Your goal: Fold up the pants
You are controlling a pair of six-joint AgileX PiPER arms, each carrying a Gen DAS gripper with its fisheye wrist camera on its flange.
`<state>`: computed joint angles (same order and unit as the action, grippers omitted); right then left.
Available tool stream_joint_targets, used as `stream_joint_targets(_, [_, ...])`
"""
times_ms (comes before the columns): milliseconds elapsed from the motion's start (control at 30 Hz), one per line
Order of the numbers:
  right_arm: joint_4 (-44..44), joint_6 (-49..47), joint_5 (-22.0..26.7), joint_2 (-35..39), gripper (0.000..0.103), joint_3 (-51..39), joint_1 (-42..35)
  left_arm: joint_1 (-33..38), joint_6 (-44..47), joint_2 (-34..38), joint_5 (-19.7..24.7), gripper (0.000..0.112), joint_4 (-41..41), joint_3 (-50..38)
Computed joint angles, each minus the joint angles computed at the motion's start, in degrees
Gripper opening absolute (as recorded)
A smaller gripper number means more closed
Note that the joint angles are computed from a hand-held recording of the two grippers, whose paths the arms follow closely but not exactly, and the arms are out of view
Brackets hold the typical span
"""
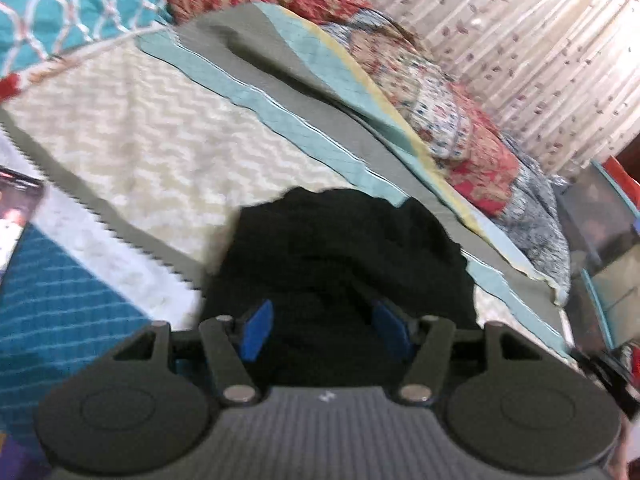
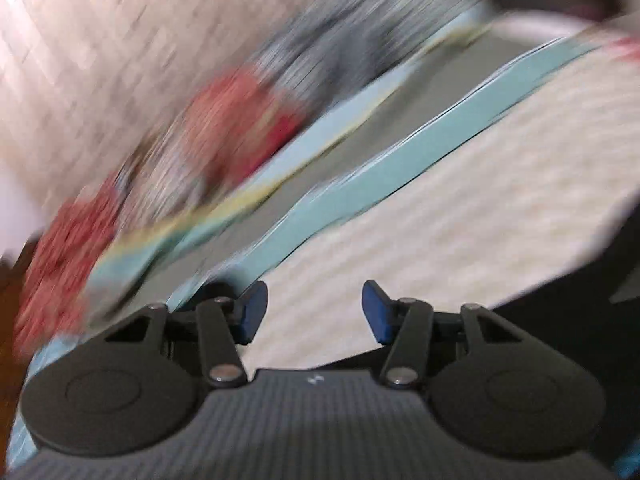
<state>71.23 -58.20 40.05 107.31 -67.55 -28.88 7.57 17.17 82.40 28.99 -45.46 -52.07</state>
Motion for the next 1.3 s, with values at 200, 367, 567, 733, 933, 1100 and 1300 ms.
stream_joint_targets(200, [-12.42,19.08,-2.47,16.56,0.056,-19.03,17.34,-3.93,0.04,6.32,-0.73,0.057,1.20,-4.91])
stream_joint_targets(367, [-21.63,35.28,0.07,24.56,0.028,-29.87,21.83,-5.76,-2.15,13.36,-0.31,0.057,3.74,-9.84])
stream_joint_targets(567, [-26.06,33.29,-7.68,18.02,0.022,-30.33,18.21,-7.13,-3.68,17.46,0.41,0.057,6.80,-11.64])
stream_joint_targets(733, [-51.94,52.27,-16.03,19.37,0.021,-45.11,10.03,-3.29,12.42,14.46,2.27,0.058,-6.51,-8.90])
stream_joint_targets(933, [-75.75,69.45,-6.09,28.08,0.022,-65.66,1.28,-0.77,0.95,15.70,-4.16,0.080,2.68,-15.70])
stream_joint_targets(1100, [-82.25,76.41,-5.63,28.98,0.022,-61.04,1.43,-2.29,-15.18,29.05,3.33,0.081,20.42,-32.48])
stream_joint_targets(1300, [-83.28,78.50,-0.99,27.91,0.040,-56.24,2.60,-3.46,-16.27,38.10,12.53,0.045,19.43,-43.54])
